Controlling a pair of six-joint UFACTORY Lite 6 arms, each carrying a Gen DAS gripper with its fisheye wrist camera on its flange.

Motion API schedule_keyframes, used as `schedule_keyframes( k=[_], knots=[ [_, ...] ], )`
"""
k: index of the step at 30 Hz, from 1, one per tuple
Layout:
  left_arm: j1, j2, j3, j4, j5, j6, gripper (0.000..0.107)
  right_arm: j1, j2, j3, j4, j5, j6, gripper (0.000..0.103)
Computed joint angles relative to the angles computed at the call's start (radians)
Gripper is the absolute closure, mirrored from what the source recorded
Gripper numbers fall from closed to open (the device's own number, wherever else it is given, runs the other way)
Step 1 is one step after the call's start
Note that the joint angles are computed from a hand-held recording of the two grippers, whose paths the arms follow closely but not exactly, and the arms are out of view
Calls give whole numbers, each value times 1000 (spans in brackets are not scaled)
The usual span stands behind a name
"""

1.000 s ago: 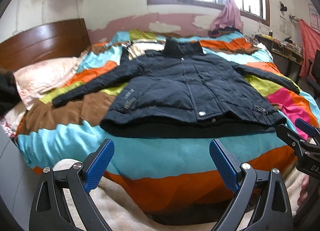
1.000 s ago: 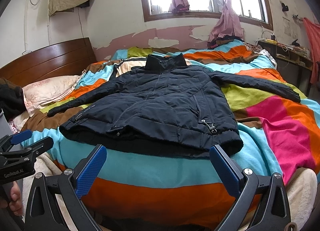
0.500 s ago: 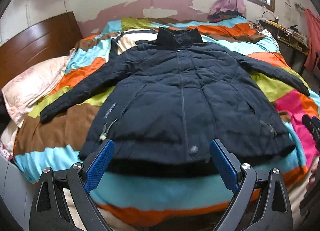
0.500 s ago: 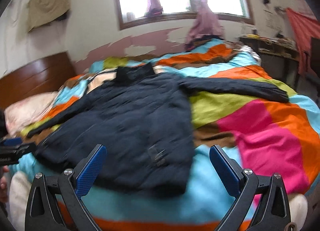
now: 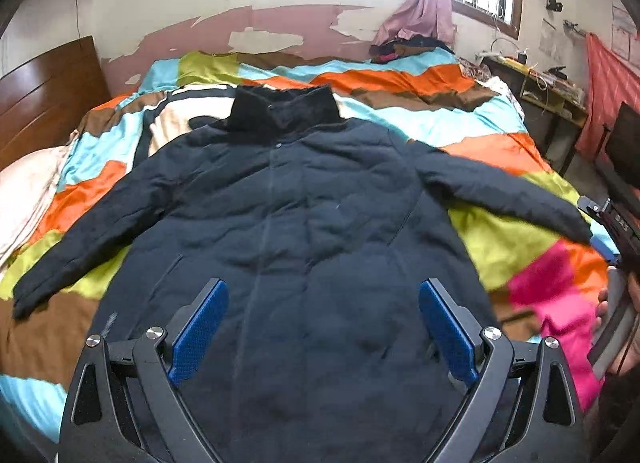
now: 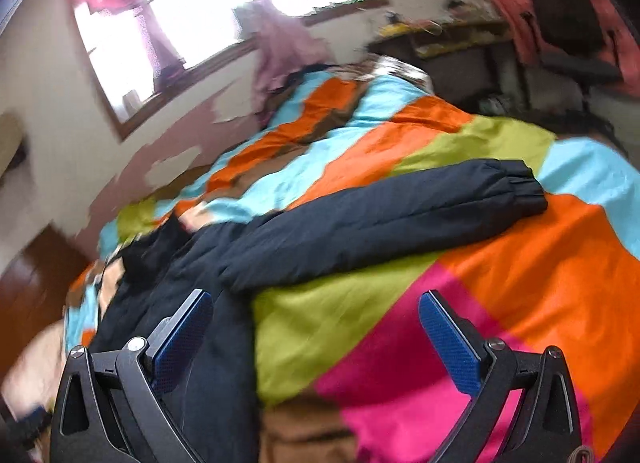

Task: Fold large clothes
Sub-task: 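Move the right gripper to the jacket sleeve cuff and grasp it, then fold the held sleeve across the jacket back with the right gripper, release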

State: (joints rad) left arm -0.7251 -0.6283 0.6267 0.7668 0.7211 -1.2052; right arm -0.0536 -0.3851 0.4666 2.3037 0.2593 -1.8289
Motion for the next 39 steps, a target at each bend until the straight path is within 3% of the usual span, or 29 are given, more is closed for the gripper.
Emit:
schedule_keyframes(
  k=[2, 7, 11, 18, 23, 25, 27, 30, 32, 39],
  knots=[
    [35, 124, 48, 55, -80, -35, 14, -77, 158, 79, 23, 85, -18, 0],
    [90, 479, 242, 289, -234, -175, 14, -158, 439, 269, -79, 117, 157, 0],
    [123, 803, 481, 406, -287, -261, 14, -188, 580, 358, -138, 119, 275, 0],
    [227, 1275, 989, 110, -361, -12, 14, -215, 656, 365, 128, 210, 21, 0],
    [267, 1495, 1263, -77, -340, 162, 14, -270, 690, 346, 191, 368, 32, 0],
    [275, 1565, 1344, -148, -327, 254, 14, -266, 677, 338, 226, 358, 12, 7],
    [269, 1614, 1397, -144, -306, 280, 14, -269, 664, 322, 256, 374, -20, 21],
    [263, 1717, 1524, -186, -238, 355, 14, -288, 677, 332, 266, 375, -4, 67],
    [266, 1801, 1639, -269, -179, 440, 13, -322, 700, 346, 216, 402, 47, 80],
    [295, 1659, 1425, -306, -268, 473, 13, -341, 625, 300, 211, 489, -12, 91]
  ],
)
